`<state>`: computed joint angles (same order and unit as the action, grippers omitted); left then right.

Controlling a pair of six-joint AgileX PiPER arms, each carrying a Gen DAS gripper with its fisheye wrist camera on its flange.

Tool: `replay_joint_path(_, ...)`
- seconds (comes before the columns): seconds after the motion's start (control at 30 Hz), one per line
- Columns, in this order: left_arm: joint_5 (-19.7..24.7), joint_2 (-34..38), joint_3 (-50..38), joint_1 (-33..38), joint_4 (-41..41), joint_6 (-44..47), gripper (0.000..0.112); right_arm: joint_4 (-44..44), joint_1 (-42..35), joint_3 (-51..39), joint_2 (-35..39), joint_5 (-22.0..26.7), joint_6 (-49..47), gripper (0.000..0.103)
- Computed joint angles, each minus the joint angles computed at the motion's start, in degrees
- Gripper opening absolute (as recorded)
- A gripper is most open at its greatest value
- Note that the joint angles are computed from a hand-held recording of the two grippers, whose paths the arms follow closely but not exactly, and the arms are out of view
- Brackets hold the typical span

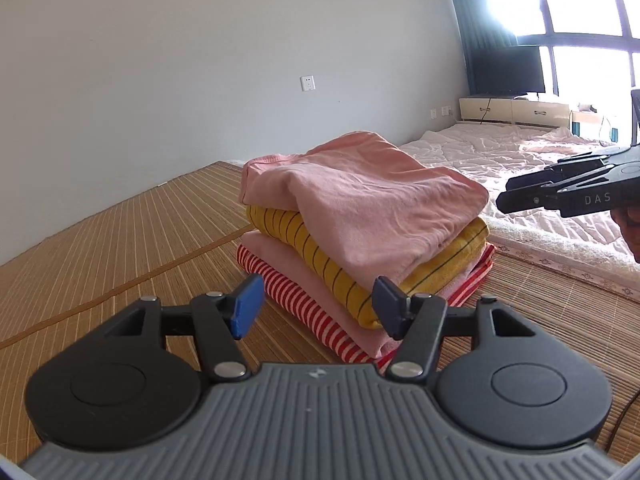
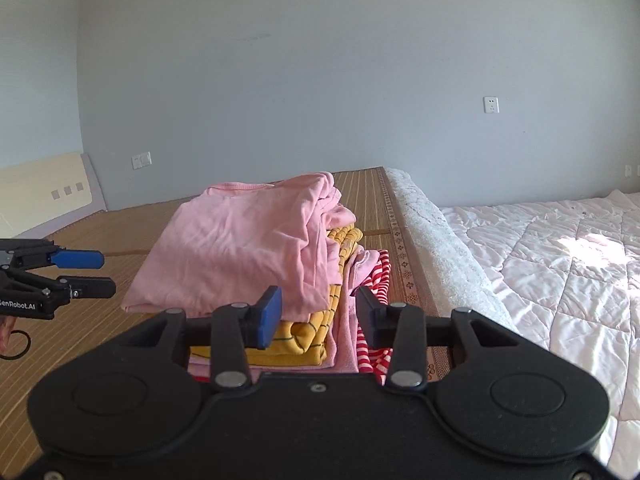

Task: Fold clothes
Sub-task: 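Move the open right gripper to the side of the stacked pink shirt, then pinch the pink shirt's side edge with the right gripper and tuck it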

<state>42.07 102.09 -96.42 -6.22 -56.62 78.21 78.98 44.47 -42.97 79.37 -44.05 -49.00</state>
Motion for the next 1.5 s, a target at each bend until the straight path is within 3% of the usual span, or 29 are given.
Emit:
replay_joint_path(0.17,-4.07,0.06,1.75,-4.25,2.62,-0.8,0.066,5.58,-0.75,-4.24,4.32,1.14,-9.28,0.044)
replay_joint_path(0.3,-8.86,0.23,2.78,-4.63,-0.41,-1.73,0.068,-0.79,-1.96,-3.26,5.62,1.46,-2.41,0.045)
replay_joint_path(0.37,-8.13,0.11,2.97,-3.71,-2.4,-0.4,0.068,-2.53,-1.65,-3.6,6.26,0.38,-1.36,0.043)
replay_joint_path(0.43,-7.54,-0.01,3.22,-3.13,-2.82,0.87,0.07,-3.28,-1.45,-4.21,6.59,-0.32,-1.81,0.032)
replay_joint_path(0.53,-7.56,0.11,3.67,-2.61,-2.59,1.36,0.073,-1.46,-1.76,-4.95,6.03,-0.19,-2.76,0.031)
replay_joint_path(0.73,-3.48,0.7,2.0,-0.47,-1.53,-2.37,0.075,2.13,-0.92,-2.85,4.36,-1.67,-3.79,0.036)
replay_joint_path(0.87,-3.94,-0.68,3.32,-0.57,-2.83,0.33,0.075,6.27,4.36,-2.55,4.57,-7.85,-12.14,0.036)
replay_joint_path(0.93,-4.92,-0.95,3.55,-0.96,-3.32,1.69,0.075,3.1,6.9,-2.24,4.73,-8.63,-13.17,0.035)
replay_joint_path(1.0,-4.87,-0.77,2.85,-1.13,-2.61,0.96,0.075,1.83,8.34,-4.83,6.61,-7.49,-18.34,0.033)
replay_joint_path(1.07,-4.97,-0.79,2.66,-1.14,-2.42,0.74,0.075,1.54,10.5,-9.1,11.19,-11.18,-25.55,0.031)
replay_joint_path(1.17,-5.68,-1.31,3.56,-1.04,-3.86,2.32,0.075,1.79,10.42,-15.13,16.48,-12.33,-33.48,0.032)
replay_joint_path(1.27,-6.72,-1.97,4.88,-1.13,-5.74,5.15,0.075,1.8,9.63,-19.49,19.66,-10.52,-38.41,0.032)
replay_joint_path(1.37,-6.84,-1.59,4.52,-1.07,-4.8,4.3,0.077,2.71,9.97,-24.28,24.25,-14.87,-44.03,0.032)
replay_joint_path(1.5,-5.5,-0.44,2.99,-0.31,-3.75,1.97,0.078,4.26,8.79,-23.66,23.76,-15.79,-42.31,0.033)
